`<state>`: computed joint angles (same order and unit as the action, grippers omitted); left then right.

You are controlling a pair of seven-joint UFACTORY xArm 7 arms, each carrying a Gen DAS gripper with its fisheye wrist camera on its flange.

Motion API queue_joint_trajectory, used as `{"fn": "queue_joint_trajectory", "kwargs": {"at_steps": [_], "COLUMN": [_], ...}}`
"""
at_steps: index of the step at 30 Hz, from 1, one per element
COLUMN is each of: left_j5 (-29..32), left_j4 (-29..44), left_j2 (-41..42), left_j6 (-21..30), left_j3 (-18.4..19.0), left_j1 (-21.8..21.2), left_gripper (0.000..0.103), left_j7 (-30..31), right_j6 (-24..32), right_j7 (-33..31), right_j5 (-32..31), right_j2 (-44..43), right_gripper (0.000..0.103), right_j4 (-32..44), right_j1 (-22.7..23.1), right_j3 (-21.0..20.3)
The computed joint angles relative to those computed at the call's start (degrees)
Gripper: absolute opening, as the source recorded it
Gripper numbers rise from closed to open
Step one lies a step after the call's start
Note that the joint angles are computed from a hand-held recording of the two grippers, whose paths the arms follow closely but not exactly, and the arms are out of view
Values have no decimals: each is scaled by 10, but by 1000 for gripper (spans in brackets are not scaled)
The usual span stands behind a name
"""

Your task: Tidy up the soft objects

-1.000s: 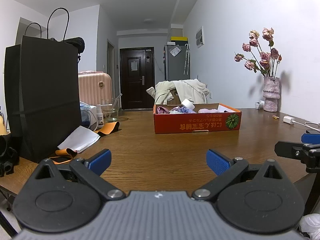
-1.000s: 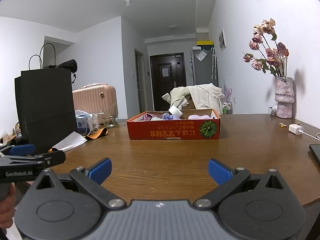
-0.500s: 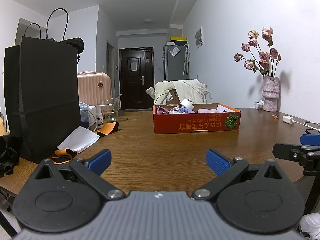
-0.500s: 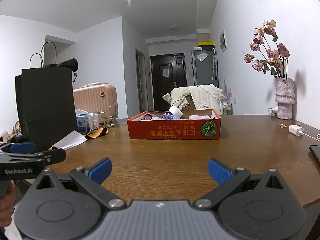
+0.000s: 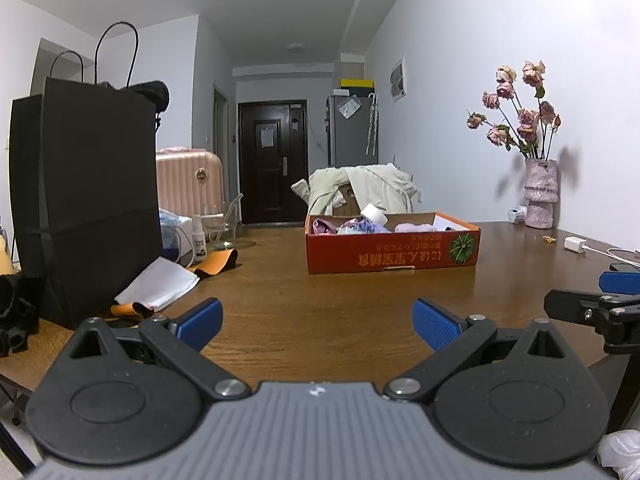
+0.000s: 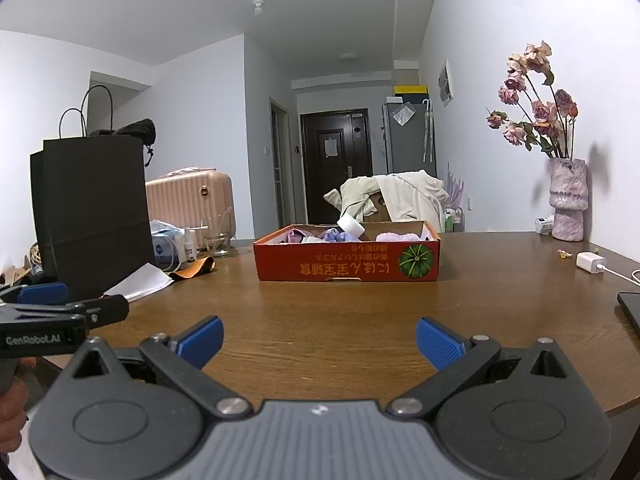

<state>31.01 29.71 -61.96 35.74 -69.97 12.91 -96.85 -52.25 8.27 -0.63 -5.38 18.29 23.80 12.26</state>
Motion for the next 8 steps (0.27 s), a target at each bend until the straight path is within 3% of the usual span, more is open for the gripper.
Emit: {"fn": "queue_joint_trajectory", "kwargs": {"at_steps": [8], "left_j5": [10], "left_j4": [-5], "left_j2": [-18], "left_j6": [-13], "left_j3": [-3], "left_j1": [0], "left_gripper": [103], "left_j7": [-5], "right_j6": [-5], "right_j7": [0], "right_j5": [-2], "right_j2": [-1], "right_gripper": [103], "right_j4": [-2], "right_j1": [-1], "right_j3": [-1]}}
